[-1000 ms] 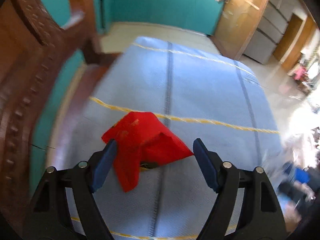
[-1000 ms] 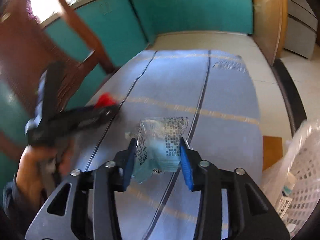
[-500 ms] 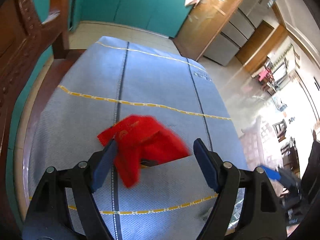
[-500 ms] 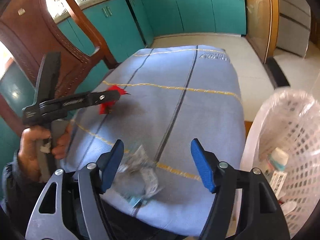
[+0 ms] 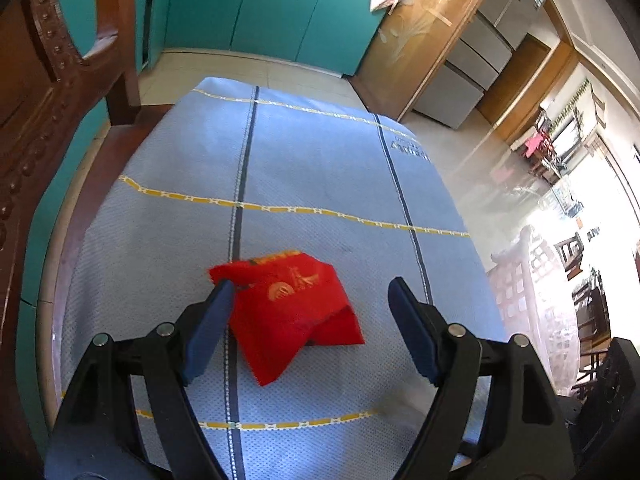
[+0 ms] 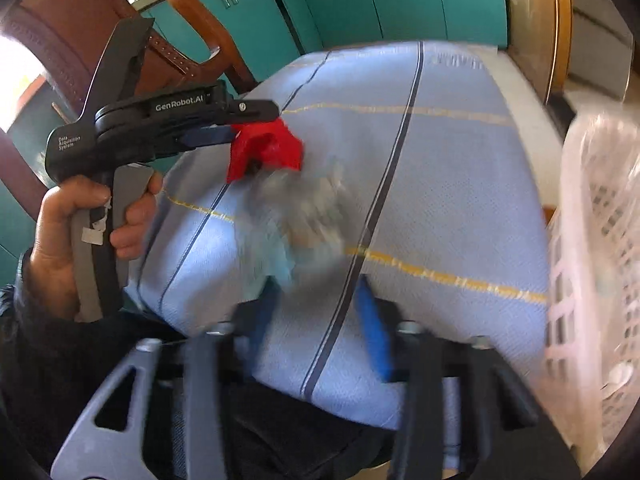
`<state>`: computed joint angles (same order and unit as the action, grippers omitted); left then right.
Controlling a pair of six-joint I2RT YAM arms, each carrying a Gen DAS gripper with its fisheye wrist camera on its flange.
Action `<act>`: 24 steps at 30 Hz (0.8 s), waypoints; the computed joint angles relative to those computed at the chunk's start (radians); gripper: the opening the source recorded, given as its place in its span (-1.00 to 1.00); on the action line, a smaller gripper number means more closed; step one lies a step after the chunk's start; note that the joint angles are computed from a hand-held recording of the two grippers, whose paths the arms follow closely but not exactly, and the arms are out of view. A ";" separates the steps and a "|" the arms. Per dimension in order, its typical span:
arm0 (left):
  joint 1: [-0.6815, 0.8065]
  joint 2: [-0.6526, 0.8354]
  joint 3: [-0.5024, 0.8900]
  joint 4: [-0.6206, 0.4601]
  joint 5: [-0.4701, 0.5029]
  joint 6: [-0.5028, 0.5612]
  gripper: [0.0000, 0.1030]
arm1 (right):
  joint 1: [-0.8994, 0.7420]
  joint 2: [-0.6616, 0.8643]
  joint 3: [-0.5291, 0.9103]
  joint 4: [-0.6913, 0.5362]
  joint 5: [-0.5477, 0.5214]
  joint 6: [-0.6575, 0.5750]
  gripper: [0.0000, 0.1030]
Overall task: Collect trash
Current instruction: 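Grasp the clear plastic bag with the right gripper and lift it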
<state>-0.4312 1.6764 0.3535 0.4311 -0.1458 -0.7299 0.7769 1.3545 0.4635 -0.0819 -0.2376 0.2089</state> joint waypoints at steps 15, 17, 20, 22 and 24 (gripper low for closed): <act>0.070 -0.059 -0.069 0.050 0.008 -0.052 0.56 | 0.141 -0.126 0.013 0.022 0.266 -0.097 0.34; 0.073 -0.058 -0.070 0.053 0.013 -0.055 0.57 | 0.202 -0.082 0.026 0.044 0.331 -0.126 0.34; 0.073 -0.052 -0.067 0.057 0.010 -0.062 0.57 | 0.256 0.036 0.064 0.097 0.399 -0.161 0.34; 0.077 -0.041 -0.065 0.061 0.011 -0.066 0.58 | 0.276 0.105 0.082 0.146 0.446 -0.174 0.34; 0.082 -0.031 -0.067 0.065 0.015 -0.073 0.58 | 0.278 0.177 0.113 0.179 0.467 -0.187 0.34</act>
<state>-0.3495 1.6458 0.2866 0.4958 -0.1307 -0.8025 1.0553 1.5312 0.5767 0.0967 0.2289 0.0216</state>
